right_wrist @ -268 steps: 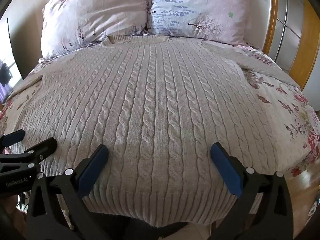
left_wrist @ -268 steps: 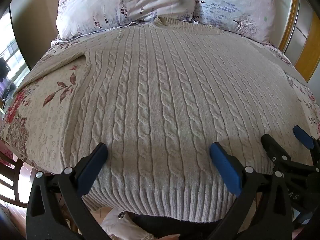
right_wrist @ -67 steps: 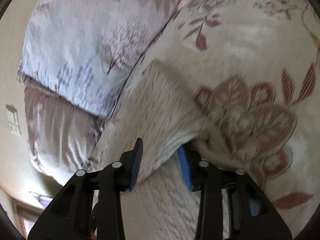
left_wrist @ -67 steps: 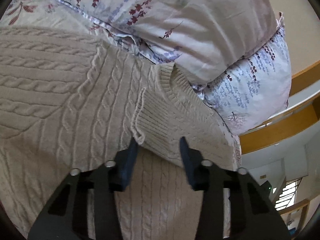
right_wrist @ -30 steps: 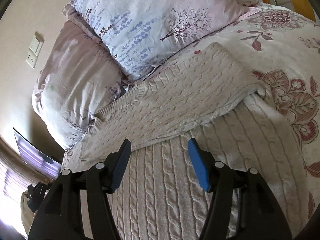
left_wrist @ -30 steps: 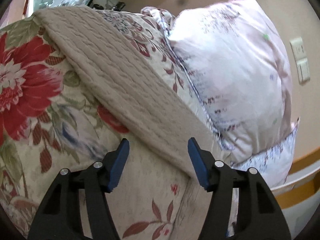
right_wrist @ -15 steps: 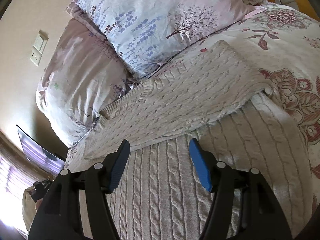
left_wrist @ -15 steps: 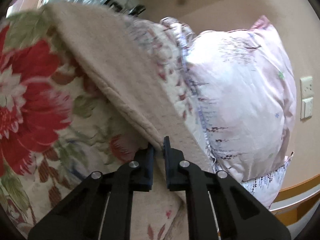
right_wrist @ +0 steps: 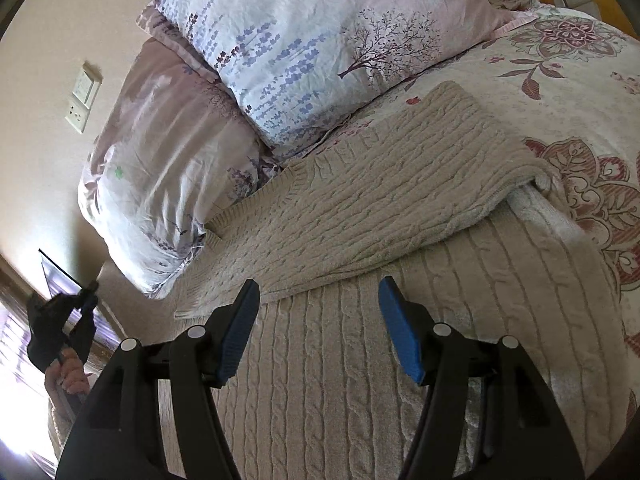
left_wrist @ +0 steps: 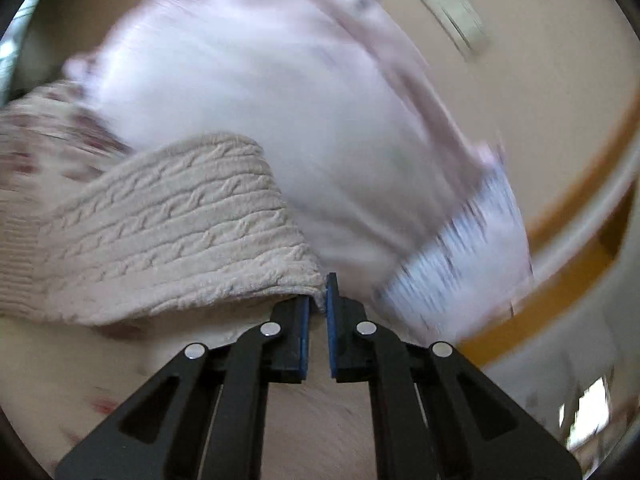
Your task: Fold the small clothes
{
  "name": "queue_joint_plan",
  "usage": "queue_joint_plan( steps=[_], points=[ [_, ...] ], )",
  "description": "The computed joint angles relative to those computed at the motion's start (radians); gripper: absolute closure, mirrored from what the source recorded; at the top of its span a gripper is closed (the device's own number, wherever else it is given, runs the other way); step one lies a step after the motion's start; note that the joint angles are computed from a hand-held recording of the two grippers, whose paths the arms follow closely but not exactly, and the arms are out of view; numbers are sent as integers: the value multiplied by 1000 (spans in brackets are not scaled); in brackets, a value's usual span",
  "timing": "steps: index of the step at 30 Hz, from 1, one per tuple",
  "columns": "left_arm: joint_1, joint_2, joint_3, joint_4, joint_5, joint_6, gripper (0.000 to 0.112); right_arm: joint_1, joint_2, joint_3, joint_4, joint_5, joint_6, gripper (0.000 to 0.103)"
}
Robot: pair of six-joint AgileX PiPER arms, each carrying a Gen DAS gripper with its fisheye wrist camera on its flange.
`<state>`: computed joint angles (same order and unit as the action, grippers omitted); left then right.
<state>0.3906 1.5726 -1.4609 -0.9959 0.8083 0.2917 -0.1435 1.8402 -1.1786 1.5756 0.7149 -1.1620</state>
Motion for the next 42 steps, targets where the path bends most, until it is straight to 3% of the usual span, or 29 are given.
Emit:
queue_joint_plan(
  steps=[4, 7, 12, 16, 19, 22, 28, 33, 35, 36, 37, 40, 42],
  points=[
    [-237, 91, -37, 154, -14, -39, 105, 10, -5, -10, -49, -28, 44, 39],
    [-294, 129, -29, 230, 19, -85, 101, 33, -28, -39, -196, -63, 152, 39],
    [-212, 5, 159, 154, -2, 12, 73, 99, -116, -110, -414, -34, 205, 39],
    [-111, -62, 267, 88, 14, 65, 72, 260, -144, -218, -593, -59, 189, 39],
    [-18, -99, 354, 35, 66, 114, 72, 381, -110, -305, -705, -73, 198, 40],
    [19, -121, 406, 42, 59, 135, 72, 519, -41, -405, -863, -111, 230, 40],
    [102, -97, 443, -75, 64, 195, 79, 711, 129, -605, -1273, -149, 458, 41],
    [166, -70, 483, -178, 86, 234, 102, 788, 253, -739, -1570, -118, 656, 53],
    [178, -65, 498, -200, 79, 236, 105, 795, 304, -801, -1626, -92, 714, 63],
    [180, -63, 499, -203, 78, 234, 105, 799, 322, -823, -1651, -84, 747, 78],
    [176, -64, 499, -200, 72, 227, 105, 798, 342, -851, -1663, -72, 781, 91],
    [159, -71, 498, -184, 44, 210, 105, 769, 329, -841, -1579, -92, 815, 95],
    [159, -70, 498, -183, 43, 212, 105, 722, 255, -730, -1492, -198, 858, 95]
  ],
)
